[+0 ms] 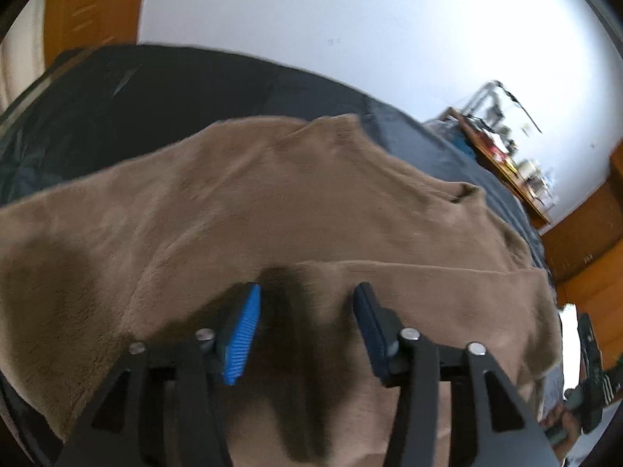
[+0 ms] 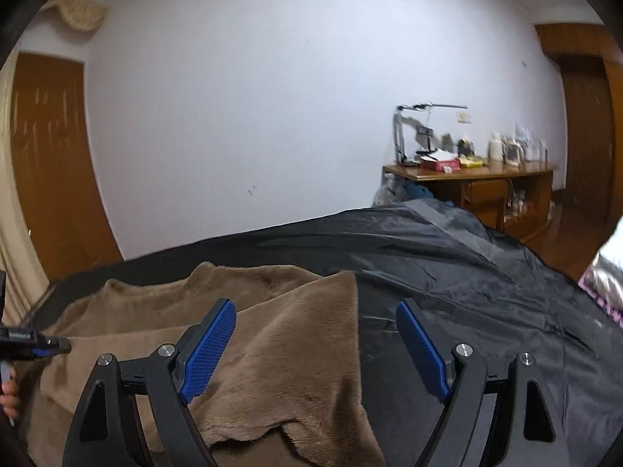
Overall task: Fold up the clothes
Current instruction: 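Open the left gripper to release the sleeve on the sweatshirt body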
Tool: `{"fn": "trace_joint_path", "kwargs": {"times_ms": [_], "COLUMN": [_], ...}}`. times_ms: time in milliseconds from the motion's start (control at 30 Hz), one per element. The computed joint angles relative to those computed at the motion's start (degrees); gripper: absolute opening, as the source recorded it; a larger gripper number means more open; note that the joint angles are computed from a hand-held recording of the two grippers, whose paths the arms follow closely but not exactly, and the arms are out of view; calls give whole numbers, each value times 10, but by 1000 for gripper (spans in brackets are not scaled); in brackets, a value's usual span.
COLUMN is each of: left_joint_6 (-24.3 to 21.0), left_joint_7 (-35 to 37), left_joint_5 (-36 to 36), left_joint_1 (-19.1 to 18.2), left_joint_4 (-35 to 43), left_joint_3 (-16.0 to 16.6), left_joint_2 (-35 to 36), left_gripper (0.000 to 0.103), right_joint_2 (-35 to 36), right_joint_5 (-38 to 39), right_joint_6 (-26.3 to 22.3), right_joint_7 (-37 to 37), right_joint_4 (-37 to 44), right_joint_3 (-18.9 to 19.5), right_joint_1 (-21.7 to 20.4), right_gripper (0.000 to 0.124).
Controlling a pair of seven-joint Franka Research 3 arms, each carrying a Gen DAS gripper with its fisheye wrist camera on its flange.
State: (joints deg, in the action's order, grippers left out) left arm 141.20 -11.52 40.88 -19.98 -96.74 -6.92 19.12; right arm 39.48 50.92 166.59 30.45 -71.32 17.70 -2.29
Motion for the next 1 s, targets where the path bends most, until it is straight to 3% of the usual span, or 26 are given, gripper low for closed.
{"fn": "trace_joint_path", "kwargs": {"times_ms": [67,200,300,367,467,567,733,800,867,1000], "left_joint_6": [26,20,5,1,37,96,88,108,122,128], "left_joint_7": [-19,-51,-95,-131,-144,-77,57,53,47,42], "left_joint_5": [10,40,113,182,259,225,61,48,41,34], "left_joint_1": [2,-6,-20,-29,-27,-12,4,-1,-10,-22], "left_joint_4": [-19,-33,-40,-40,-24,5,35,25,19,20], "left_joint_3": [4,7,11,9,1,-9,-26,-12,1,16], "left_joint_2": [-10,-25,-46,-58,-48,-10,42,38,35,38], "left_gripper": [60,63,64,75,81,81,81,81,81,81], "right_joint_2": [5,19,19,19,17,20,-4,-27,-48,-77], "right_joint_5": [-7,-24,-40,-58,-89,-135,-199,-225,-255,-311], "right_joint_6": [-9,-11,14,32,57,65,1,-48,-67,-71], "right_joint_7": [24,101,129,141,150,171,162,128,110,105], "right_joint_4": [8,29,27,23,13,10,-6,-27,-55,-112], "right_joint_3": [-12,-38,-43,-46,-48,-68,-72,-78,-102,-146], "right_joint_1": [5,13,16,21,27,45,37,32,43,67], "right_gripper": [86,86,86,86,86,86,86,86,86,86]}}
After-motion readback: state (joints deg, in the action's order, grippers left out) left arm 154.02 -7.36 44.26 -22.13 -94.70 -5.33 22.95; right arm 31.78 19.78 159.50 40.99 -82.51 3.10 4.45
